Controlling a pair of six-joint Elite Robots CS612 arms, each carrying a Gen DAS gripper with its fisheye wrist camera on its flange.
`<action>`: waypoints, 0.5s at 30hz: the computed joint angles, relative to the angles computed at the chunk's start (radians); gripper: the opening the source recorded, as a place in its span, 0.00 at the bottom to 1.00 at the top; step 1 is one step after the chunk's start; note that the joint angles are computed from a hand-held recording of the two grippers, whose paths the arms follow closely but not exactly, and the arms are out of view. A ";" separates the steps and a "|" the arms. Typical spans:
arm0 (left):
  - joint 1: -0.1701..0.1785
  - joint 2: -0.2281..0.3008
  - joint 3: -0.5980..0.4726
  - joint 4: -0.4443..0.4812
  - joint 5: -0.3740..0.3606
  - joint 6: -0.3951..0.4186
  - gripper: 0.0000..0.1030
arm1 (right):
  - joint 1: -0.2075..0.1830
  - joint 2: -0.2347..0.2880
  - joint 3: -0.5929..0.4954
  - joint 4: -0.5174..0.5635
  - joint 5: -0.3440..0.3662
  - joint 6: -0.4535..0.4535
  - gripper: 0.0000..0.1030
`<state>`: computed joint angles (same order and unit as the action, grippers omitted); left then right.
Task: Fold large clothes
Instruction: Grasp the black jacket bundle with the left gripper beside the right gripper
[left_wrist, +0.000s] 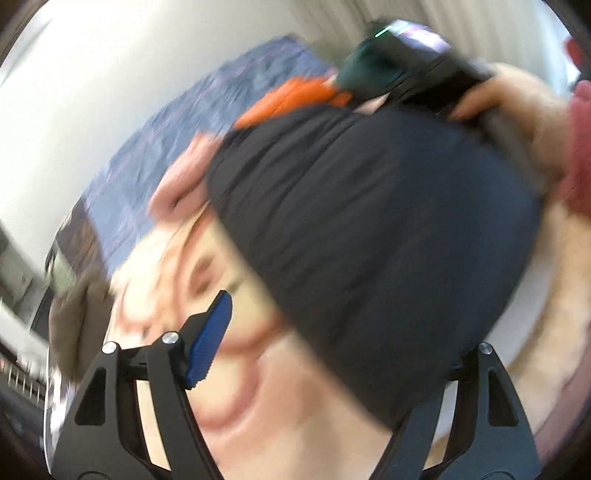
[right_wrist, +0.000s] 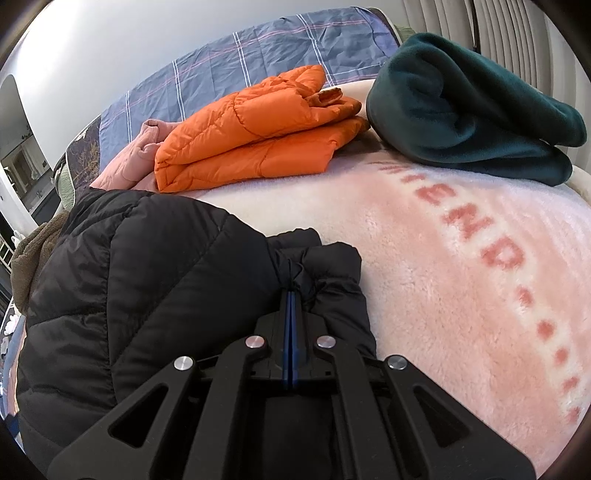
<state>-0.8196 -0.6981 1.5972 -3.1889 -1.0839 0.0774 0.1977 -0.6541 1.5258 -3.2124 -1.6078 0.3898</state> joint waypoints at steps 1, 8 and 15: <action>0.015 -0.008 0.012 0.008 -0.044 -0.030 0.74 | -0.001 0.001 0.001 -0.003 0.009 0.006 0.00; 0.013 -0.032 0.048 0.012 -0.064 -0.013 0.67 | 0.008 0.003 -0.005 -0.002 -0.012 -0.024 0.00; 0.096 -0.151 0.110 0.106 -0.508 0.003 0.39 | 0.006 0.003 0.001 -0.014 0.001 -0.007 0.00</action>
<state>-0.7239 -0.8493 1.7077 -3.0833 -1.5920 0.0800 0.2037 -0.6512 1.5264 -3.2267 -1.6064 0.3827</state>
